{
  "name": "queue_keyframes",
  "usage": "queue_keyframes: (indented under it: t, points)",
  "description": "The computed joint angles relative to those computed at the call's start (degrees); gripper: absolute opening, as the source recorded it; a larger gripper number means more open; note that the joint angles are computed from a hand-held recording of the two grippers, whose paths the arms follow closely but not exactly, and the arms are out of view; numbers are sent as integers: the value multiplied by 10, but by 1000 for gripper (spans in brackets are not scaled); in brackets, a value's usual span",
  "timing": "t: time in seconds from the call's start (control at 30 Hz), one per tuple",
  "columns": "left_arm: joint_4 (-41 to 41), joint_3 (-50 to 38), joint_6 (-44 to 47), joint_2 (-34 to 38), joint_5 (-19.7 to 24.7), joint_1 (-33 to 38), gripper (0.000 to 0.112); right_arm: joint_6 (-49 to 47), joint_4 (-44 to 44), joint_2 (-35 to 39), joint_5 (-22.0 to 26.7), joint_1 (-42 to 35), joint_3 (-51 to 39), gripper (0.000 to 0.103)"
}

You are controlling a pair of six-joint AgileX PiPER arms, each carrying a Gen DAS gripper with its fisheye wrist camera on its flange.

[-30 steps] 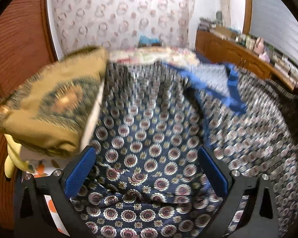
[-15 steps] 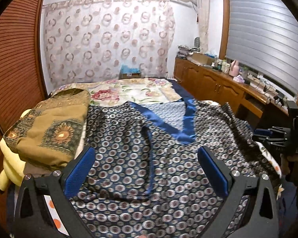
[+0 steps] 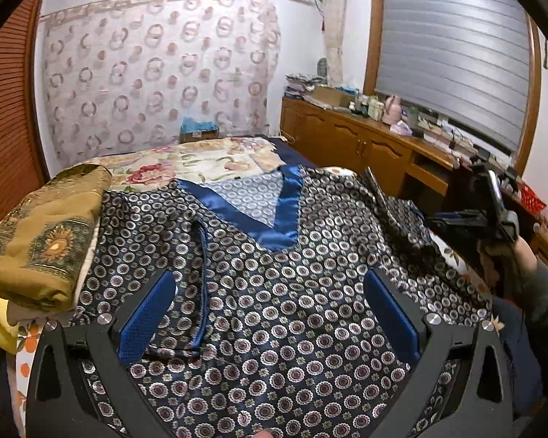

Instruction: Fold small clothes

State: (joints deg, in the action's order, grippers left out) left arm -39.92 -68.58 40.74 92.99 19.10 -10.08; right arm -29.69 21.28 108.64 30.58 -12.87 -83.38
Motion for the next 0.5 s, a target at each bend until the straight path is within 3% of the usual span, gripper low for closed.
queue_keyframes:
  t: [0.17,0.27,0.33,0.5]
  points:
    - [4,-1,-1,7,4,-4,103,51,-18,70,64,-8,-93,47]
    - [-2,3,2,7,3,-5,103,27,15,93,103,-22,-137,26]
    - [-1,5,1,7,0,-3,103,53,-22,99,97,-8,-156,11]
    - [-22,10,18,6,1,9,103,25,-41,73,25,15,-118,5]
